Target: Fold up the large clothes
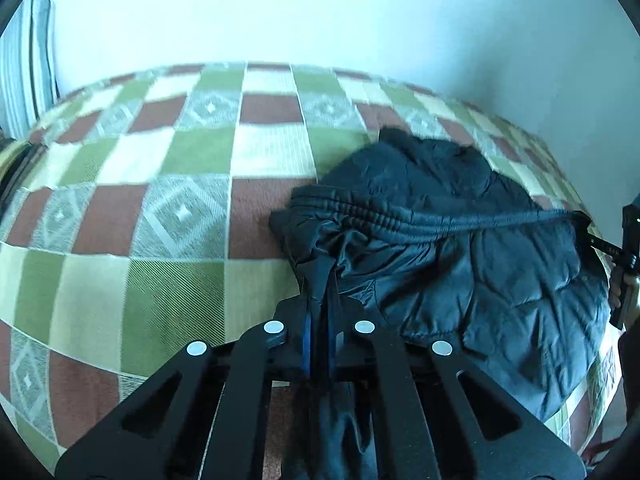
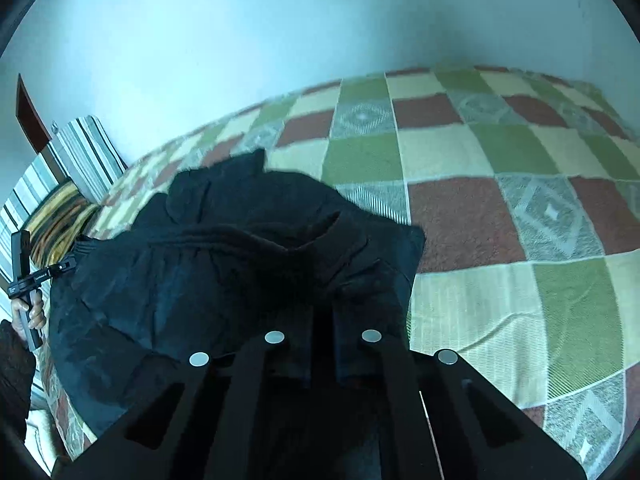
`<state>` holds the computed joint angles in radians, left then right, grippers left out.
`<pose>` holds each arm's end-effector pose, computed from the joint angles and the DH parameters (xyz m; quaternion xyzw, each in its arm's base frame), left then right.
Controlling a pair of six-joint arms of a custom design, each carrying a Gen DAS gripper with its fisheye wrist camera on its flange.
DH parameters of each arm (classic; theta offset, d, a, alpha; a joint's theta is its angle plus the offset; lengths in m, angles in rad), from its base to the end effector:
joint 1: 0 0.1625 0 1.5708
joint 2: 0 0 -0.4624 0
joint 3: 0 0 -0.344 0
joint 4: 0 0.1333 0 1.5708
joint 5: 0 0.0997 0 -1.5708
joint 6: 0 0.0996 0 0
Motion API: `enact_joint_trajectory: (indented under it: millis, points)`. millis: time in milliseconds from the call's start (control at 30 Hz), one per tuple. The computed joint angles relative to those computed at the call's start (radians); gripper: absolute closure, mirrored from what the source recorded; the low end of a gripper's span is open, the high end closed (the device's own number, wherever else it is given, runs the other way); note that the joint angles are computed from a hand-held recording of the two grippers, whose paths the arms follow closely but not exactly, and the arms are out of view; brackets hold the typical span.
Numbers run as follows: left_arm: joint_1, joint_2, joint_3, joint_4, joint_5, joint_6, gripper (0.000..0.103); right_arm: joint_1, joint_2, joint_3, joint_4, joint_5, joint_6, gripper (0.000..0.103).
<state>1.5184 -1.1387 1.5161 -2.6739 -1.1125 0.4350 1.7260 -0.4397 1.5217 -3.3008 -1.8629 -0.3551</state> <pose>0.1432 -0.6557 0.4550 0.1414 0.9030 -0.2990 0.2742 0.2142 -0.6922 0.0397 0.1919 -0.9192 0.2996 0.1687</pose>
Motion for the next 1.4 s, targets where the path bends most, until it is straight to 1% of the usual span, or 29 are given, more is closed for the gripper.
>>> enact_joint_trajectory:
  millis: [100,200,300,400,500,600,667,767,867,967,1100,1200,1267,1300,1333,1367,1400]
  points:
    - [-0.022,-0.015,0.018,-0.058,0.004,0.011,0.098,0.012,-0.015,0.018,-0.052,0.016,-0.01,0.097]
    - [-0.047,-0.005,0.001,-0.101,0.02,0.028,0.098,0.028,-0.014,-0.009,-0.07,0.017,-0.012,0.097]
    - [-0.062,0.034,-0.058,-0.114,0.046,0.034,0.098,0.037,0.003,-0.077,-0.061,0.012,-0.008,0.097]
    - [-0.068,0.1,-0.15,-0.11,0.084,0.03,0.098,0.038,0.043,-0.194,-0.01,-0.003,0.016,0.098]
    - [-0.068,0.165,-0.241,-0.098,0.12,0.024,0.098,0.038,0.102,-0.344,0.077,-0.034,0.043,0.098]
    - [-0.056,0.257,-0.371,-0.051,0.155,-0.002,0.099,0.034,0.183,-0.522,0.198,-0.091,0.064,0.098]
    - [-0.046,0.305,-0.434,-0.02,0.186,-0.012,0.099,0.03,0.24,-0.637,0.287,-0.131,0.075,0.098]
    - [-0.03,0.375,-0.512,0.015,0.251,-0.009,0.099,0.019,0.304,-0.759,0.385,-0.173,0.082,0.098]
    - [-0.018,0.414,-0.539,0.006,0.282,0.022,0.098,-0.002,0.363,-0.87,0.479,-0.197,0.102,0.098]
    - [-0.004,0.449,-0.565,0.006,0.291,0.034,0.098,-0.017,0.399,-0.928,0.531,-0.204,0.118,0.098]
    - [0.007,0.474,-0.577,-0.003,0.295,0.042,0.097,-0.025,0.414,-0.948,0.548,-0.201,0.118,0.098]
    - [0.009,0.485,-0.584,-0.012,0.304,0.043,0.095,-0.024,0.416,-0.954,0.556,-0.202,0.125,0.098]
    - [0.004,0.483,-0.579,-0.02,0.319,0.05,0.089,-0.02,0.411,-0.946,0.551,-0.206,0.122,0.095]
    - [0.0,0.477,-0.57,-0.03,0.331,0.044,0.084,-0.017,0.408,-0.942,0.549,-0.209,0.122,0.094]
    - [-0.003,0.469,-0.561,-0.035,0.338,0.035,0.077,-0.013,0.401,-0.93,0.545,-0.219,0.127,0.09]
    - [-0.007,0.457,-0.544,-0.044,0.346,0.024,0.074,-0.007,0.39,-0.91,0.531,-0.234,0.138,0.087]
    - [-0.01,0.445,-0.529,-0.054,0.347,0.017,0.07,-0.002,0.382,-0.895,0.516,-0.243,0.147,0.082]
